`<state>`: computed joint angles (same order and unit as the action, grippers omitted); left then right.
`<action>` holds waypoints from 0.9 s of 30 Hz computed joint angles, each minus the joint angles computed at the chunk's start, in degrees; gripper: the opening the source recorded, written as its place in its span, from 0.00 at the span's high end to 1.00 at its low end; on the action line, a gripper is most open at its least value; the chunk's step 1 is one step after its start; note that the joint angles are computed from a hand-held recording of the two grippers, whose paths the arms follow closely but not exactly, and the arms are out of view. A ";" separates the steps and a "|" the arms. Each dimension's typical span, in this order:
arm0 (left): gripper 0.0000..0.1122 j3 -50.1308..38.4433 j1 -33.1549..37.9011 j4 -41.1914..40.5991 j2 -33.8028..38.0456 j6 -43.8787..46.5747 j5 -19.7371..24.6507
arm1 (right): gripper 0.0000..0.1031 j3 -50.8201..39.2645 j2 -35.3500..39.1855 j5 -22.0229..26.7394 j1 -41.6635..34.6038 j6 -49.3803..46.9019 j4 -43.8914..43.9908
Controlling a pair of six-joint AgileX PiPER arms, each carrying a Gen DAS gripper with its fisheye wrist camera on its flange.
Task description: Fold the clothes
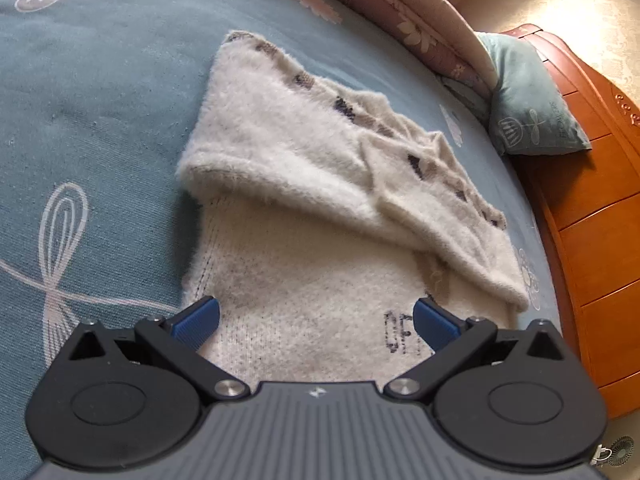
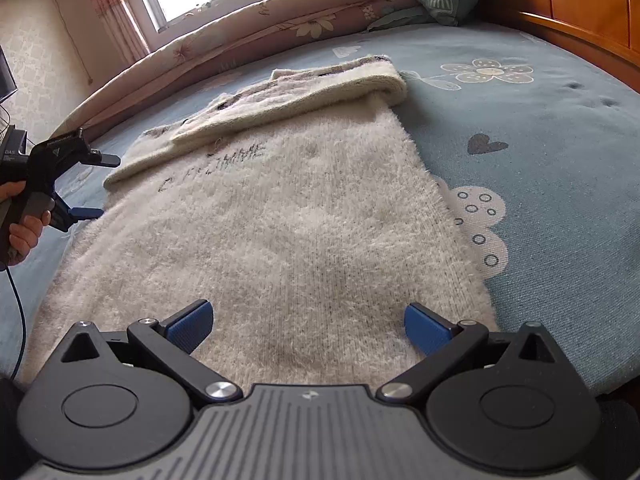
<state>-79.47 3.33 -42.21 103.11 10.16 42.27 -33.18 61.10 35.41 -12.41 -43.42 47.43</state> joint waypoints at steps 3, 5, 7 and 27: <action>0.09 3.30 0.61 -1.91 -2.48 3.60 0.81 | 0.00 -0.23 0.31 -0.35 0.54 0.19 -0.37; 0.09 5.58 0.69 -2.11 -4.50 4.76 1.64 | 0.00 -0.18 0.00 -0.33 0.76 0.93 -0.83; 0.09 8.15 0.75 -1.93 -6.74 6.17 2.39 | 0.00 -0.16 -0.40 0.04 0.82 1.73 -1.21; 0.09 34.80 5.20 -3.86 -32.51 12.92 8.95 | 0.00 -0.62 -14.35 9.89 -0.89 8.18 -5.60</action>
